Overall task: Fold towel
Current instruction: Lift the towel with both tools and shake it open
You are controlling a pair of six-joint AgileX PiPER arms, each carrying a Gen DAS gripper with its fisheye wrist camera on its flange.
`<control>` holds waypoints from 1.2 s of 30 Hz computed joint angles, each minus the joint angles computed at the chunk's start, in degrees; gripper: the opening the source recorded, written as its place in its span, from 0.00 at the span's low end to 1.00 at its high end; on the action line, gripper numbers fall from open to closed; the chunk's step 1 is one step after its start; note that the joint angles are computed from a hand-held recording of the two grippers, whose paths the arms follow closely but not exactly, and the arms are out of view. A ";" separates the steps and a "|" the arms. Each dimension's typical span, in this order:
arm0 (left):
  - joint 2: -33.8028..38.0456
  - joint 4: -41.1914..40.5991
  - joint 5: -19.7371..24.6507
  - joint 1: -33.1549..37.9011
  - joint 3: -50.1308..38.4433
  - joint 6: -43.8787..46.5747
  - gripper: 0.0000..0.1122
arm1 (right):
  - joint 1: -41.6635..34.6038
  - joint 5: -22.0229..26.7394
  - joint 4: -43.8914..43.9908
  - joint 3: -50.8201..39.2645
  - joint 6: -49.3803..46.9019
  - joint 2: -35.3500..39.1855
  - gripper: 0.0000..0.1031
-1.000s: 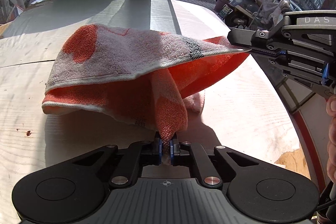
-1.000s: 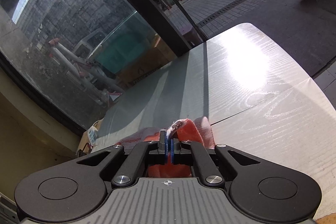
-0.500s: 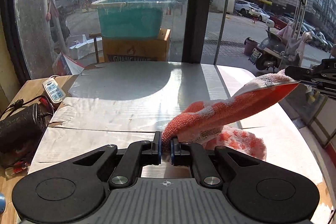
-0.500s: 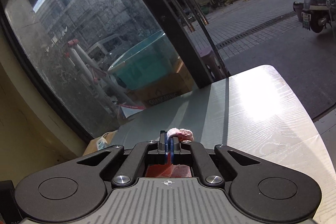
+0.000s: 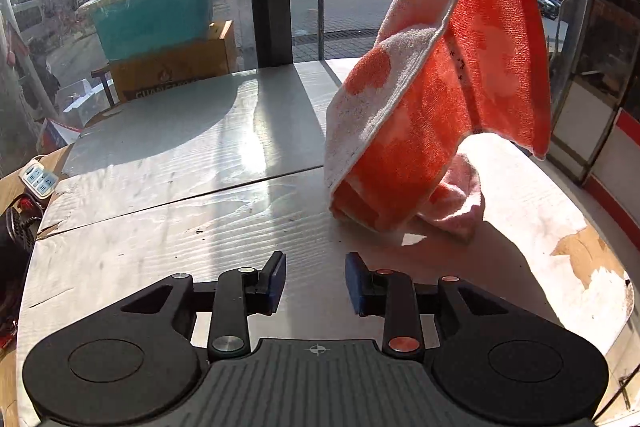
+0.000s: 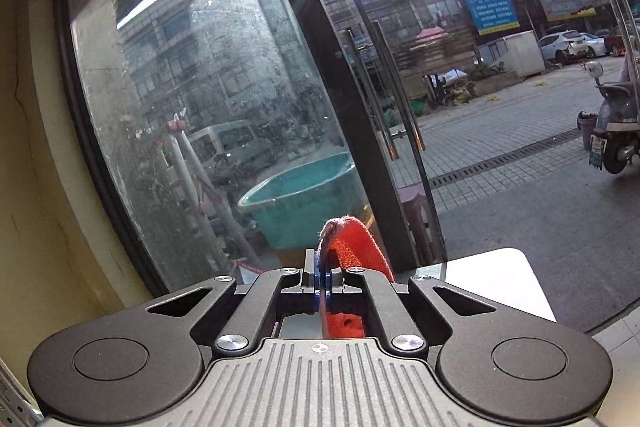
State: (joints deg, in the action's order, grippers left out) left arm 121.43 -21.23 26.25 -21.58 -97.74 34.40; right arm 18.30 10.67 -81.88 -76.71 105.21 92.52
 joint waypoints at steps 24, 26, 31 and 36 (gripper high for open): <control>1.29 -31.00 -9.20 -7.78 9.38 36.13 0.64 | 1.34 -0.79 1.20 7.17 -2.29 -8.21 0.03; 2.03 -26.74 -10.03 -8.01 8.36 30.55 0.59 | 1.64 -0.25 1.57 7.00 -3.05 -8.69 0.03; 4.07 -19.17 -7.04 -7.12 4.25 19.63 0.29 | 2.37 0.92 1.14 7.76 -3.22 -10.42 0.03; 4.56 -24.05 -5.64 -6.73 4.12 25.34 0.16 | 3.45 2.50 -2.00 9.15 -0.45 -12.18 0.03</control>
